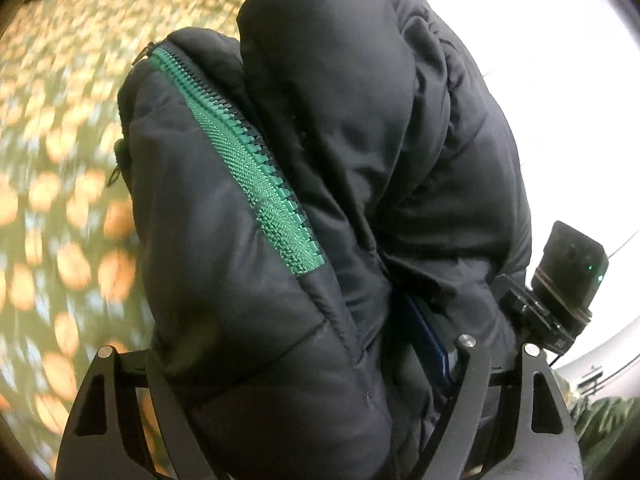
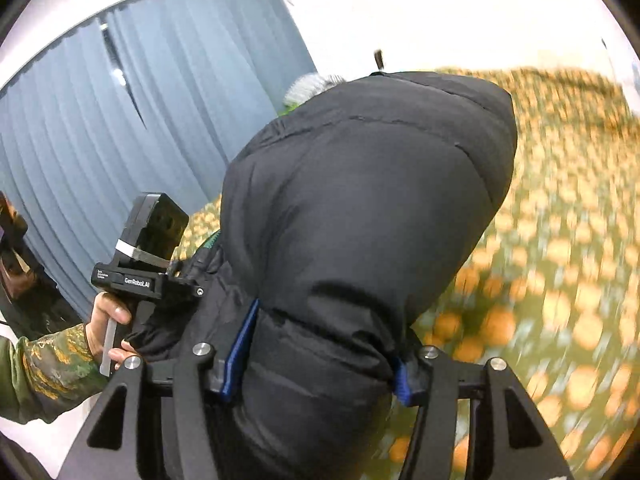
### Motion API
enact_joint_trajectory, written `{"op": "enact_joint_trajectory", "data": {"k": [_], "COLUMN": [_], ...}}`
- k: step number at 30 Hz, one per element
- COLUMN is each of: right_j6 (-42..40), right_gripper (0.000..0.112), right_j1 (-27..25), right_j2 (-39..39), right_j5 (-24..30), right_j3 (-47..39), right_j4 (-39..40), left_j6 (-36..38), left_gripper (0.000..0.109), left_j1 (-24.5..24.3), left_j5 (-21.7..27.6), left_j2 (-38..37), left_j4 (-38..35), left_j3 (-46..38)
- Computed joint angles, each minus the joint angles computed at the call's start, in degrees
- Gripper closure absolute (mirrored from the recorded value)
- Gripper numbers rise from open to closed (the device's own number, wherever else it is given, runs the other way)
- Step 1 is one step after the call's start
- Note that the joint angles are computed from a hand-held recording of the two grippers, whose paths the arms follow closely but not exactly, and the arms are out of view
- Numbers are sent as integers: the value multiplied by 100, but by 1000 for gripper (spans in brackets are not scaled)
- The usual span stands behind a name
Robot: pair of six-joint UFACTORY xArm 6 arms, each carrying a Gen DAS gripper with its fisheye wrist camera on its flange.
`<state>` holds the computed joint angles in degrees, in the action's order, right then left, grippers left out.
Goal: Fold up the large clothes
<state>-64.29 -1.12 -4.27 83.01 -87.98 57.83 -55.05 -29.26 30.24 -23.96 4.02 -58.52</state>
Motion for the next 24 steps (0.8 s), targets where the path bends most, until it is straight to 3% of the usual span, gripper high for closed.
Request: {"op": "enact_joint_trajectory", "data": {"k": [7,8,9,11,13,14,16,18,21,24], "right_j6": [756,915,1304,2133,2795,2843,2729,2486,1897,1182], "right_gripper": [55,53,46,32,26,26,26,25,25,25], "right_j1": [204,219,255,362,439,432,247,112,93,88], "right_j2": [1948,2200,2650,3241,3464,3319,2980,2594,2056,1227], "right_j5": [-60,-84,-72,-232,-598,-901,-1129,-1232,-1621,-2003], "right_j3": [-2453,-2687,-3159,-3702,-3641,-3266,-2680,-2192,-1578,-832], "right_j4": [36,-32,-262,-1034,-1944,-2112,-1729,-1429,-1281,-1167], "left_j6": [904,1057,1125,1236,1272,1378,1196,889,-260,-1364], "left_gripper": [26,24,18,17,17,17,17,16,12,6], "left_j1": [629,726,770,877,918,917,829,760,405,-393], "left_j5": [380,493,556,710,773,531,-124,-115,444,2138], "left_j2": [1388,1701,1880,2230,2306,2203,1763,1350,821,707], "left_j4": [-83,-159,-243,-590,-974,-1237,-1309,-748,870,2645], "left_j3": [-1652,-1885,-1942,-1935,-1662,-1433,-863,-638,-579,-1228]}}
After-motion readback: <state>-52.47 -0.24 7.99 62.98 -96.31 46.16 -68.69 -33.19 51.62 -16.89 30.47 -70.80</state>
